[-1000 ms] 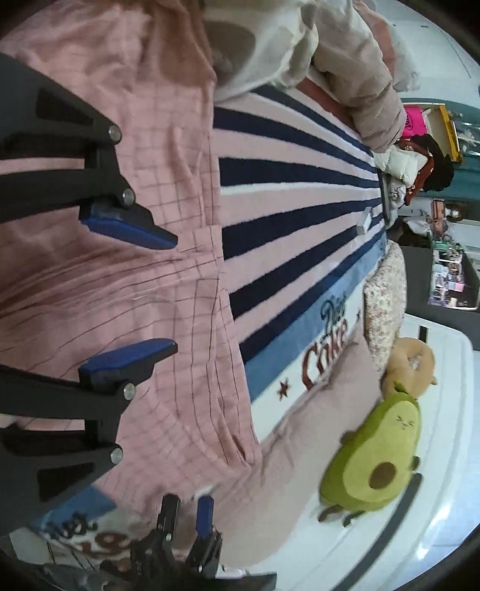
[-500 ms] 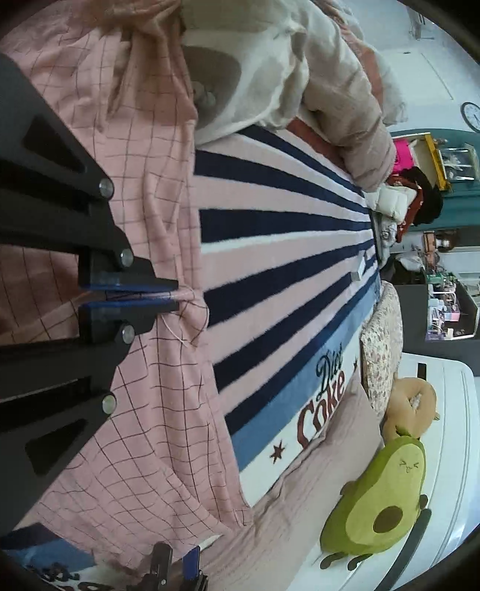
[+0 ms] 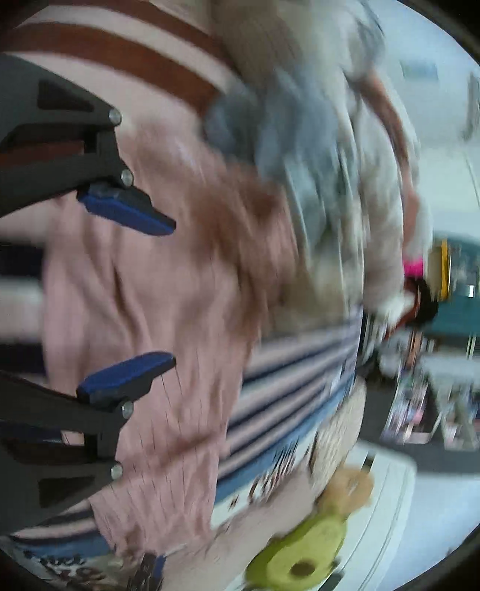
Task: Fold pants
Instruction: 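Grasp the pants waistband with the left gripper and lift it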
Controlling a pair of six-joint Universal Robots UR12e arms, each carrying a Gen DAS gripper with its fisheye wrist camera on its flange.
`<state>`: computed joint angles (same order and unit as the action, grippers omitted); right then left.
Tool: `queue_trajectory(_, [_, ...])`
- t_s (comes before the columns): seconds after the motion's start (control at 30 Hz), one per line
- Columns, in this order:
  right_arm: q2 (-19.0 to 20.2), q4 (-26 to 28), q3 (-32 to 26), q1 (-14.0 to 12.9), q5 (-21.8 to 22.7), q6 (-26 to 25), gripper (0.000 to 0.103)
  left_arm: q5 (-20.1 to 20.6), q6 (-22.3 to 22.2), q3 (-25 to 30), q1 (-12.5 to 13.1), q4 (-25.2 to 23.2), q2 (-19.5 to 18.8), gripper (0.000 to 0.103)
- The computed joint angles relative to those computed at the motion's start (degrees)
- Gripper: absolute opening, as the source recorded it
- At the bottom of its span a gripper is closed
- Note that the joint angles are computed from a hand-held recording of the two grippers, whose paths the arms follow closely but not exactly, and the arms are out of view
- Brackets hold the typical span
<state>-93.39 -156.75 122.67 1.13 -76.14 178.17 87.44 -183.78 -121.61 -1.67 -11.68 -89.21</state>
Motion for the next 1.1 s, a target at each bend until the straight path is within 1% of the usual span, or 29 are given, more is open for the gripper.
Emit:
queue_trajectory(0.03, [-0.2,0.0,0.1,0.2,0.0,0.4,0.057,-0.1,-1.4,-1.1,1.4,-0.1,1.0,0.067])
queue_trajectory(0.1, [-0.6,0.0,0.1,0.5,0.0,1.3,0.058,-0.1,-3.5,-2.7,3.4,-0.1,1.9,0.067])
queue_trajectory(0.17, [-0.9,0.0,0.2,0.8,0.0,2.0,0.058,0.9,-4.9,-3.8,4.7,0.4,2.2,0.068])
queue_trajectory(0.23, [-1.2,0.5,0.2,1.3,-0.7,3.1,0.058,-0.4,-6.0,-4.5,6.0,0.8,1.9,0.069])
queue_trajectory(0.3, [-1.3,1.2,0.0,1.8,-1.2,4.1,0.058,-4.7,-7.4,-5.3,7.8,1.1,1.5,0.069])
queue_trajectory(0.37, [-1.4,1.8,-0.1,2.0,-1.4,4.8,0.058,-10.7,-9.0,-5.7,9.5,3.1,0.2,0.069])
queue_trajectory(0.47, [-1.5,2.8,-0.5,2.7,-2.4,5.9,0.058,-13.4,-10.6,-5.5,10.2,5.9,-1.7,0.069])
queue_trajectory(0.53, [-1.5,3.1,-0.8,3.3,-3.3,6.3,0.058,-16.5,-12.0,-5.1,11.2,7.0,-3.2,0.069])
queue_trajectory(0.57, [-1.4,3.2,-0.9,3.5,-3.6,6.5,0.058,-17.3,-12.6,-4.9,11.4,7.2,-3.7,0.067])
queue_trajectory(0.6, [-1.3,3.2,-1.0,3.8,-3.9,6.7,0.058,-18.1,-13.1,-4.7,11.5,7.6,-4.2,0.056])
queue_trajectory(0.63, [-1.2,3.3,-1.1,4.0,-3.9,6.8,0.058,-19.2,-13.2,-4.5,11.7,7.9,-4.6,0.032])
queue_trajectory(0.67, [-1.1,3.2,-1.2,4.1,-4.0,7.0,0.058,-20.6,-13.1,-4.5,12.0,8.0,-4.8,0.018])
queue_trajectory(0.7, [-0.9,3.3,-1.3,4.3,-4.1,7.2,0.058,-22.3,-13.5,-4.7,12.4,9.0,-4.9,0.012])
queue_trajectory(0.77, [-0.6,3.3,-1.5,4.6,-4.5,7.3,0.058,-21.4,-14.8,-5.3,12.4,12.2,-4.7,0.009])
queue_trajectory(0.83, [-0.2,3.3,-1.7,4.7,-5.1,7.2,0.058,-19.7,-15.3,-5.8,12.4,14.1,-3.7,0.008])
queue_trajectory(0.87, [0.0,3.5,-1.7,4.8,-6.0,7.4,0.058,-19.4,-15.3,-6.4,12.8,15.1,-2.9,0.008])
queue_trajectory(0.9, [0.1,3.5,-1.7,4.8,-6.9,7.8,0.058,-20.0,-15.3,-6.5,13.2,14.9,-2.4,0.008])
queue_trajectory(0.93, [0.1,3.2,-1.6,4.7,-7.0,8.1,0.06,-21.1,-15.4,-6.9,13.8,14.8,-1.7,0.008])
queue_trajectory(0.97, [0.1,2.9,-1.4,4.5,-6.8,8.3,0.069,-21.6,-15.0,-6.9,14.0,14.2,-1.4,0.008])
queue_trajectory(1.03, [0.4,2.4,-1.3,4.8,-9.6,9.5,0.078,-21.1,-13.6,-7.0,13.9,13.2,-0.9,0.008])
queue_trajectory(1.07, [0.6,2.3,-1.2,4.9,-10.6,9.9,0.079,-21.1,-13.3,-7.1,13.9,12.9,-0.7,0.008])
queue_trajectory(1.1, [0.8,2.6,-1.2,4.7,-10.5,10.3,0.079,-21.7,-13.4,-7.2,14.2,12.8,-0.5,0.008])
